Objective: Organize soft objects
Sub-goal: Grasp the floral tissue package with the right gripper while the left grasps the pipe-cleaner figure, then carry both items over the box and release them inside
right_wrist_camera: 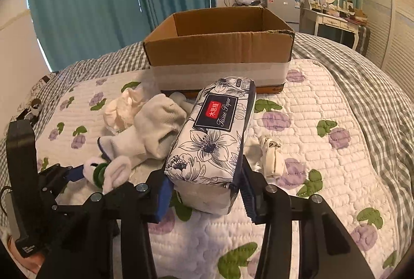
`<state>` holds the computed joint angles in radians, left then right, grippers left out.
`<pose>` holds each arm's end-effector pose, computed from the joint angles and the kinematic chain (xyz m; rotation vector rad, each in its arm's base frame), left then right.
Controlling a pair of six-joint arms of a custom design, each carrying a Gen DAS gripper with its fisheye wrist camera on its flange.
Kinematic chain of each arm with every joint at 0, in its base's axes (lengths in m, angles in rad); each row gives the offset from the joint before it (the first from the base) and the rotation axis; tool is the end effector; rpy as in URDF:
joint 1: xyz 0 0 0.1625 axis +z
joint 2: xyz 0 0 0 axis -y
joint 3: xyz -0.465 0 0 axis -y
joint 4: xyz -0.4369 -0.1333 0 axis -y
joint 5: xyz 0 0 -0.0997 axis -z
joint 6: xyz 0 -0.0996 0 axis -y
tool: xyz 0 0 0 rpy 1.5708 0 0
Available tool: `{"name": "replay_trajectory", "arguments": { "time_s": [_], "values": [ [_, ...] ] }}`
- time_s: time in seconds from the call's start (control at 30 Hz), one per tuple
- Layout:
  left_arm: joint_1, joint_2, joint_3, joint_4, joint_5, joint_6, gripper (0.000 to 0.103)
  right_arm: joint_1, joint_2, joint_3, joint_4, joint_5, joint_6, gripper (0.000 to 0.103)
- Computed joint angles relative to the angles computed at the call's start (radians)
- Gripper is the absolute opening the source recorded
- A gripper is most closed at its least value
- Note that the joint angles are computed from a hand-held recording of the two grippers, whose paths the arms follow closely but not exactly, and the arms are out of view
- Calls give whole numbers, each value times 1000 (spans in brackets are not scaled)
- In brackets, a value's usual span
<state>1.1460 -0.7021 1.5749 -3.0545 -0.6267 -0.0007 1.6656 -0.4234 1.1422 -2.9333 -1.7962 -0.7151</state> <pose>-0.1146 -0.7724 0.1374 0.1158 2.2071 -0.9078 0.1949 -0.8762 0.0480 0.9480 -2.4643 0.7467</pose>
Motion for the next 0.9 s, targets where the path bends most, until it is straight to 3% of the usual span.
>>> {"name": "replay_trajectory", "arguments": {
  "time_s": [0.3, 0.53, 0.7, 0.77, 0.9],
  "values": [
    [-38, -17, 43, -97, 35, -17, 63, -2, -61, 86, -18, 23, -27, 44],
    [-75, -29, 39, -47, 82, -110, 63, 5, -135, 159, -62, 61, -34, 44],
    [-121, -28, 18, -79, 138, -64, 63, 20, -182, 190, -86, 95, -58, 44],
    [-143, -31, 5, -92, 160, -51, 63, 38, -191, 195, -127, 97, -116, 44],
    [-173, -38, -28, -96, 177, -15, 63, 63, -213, 170, -91, 135, -147, 44]
  ]
}}
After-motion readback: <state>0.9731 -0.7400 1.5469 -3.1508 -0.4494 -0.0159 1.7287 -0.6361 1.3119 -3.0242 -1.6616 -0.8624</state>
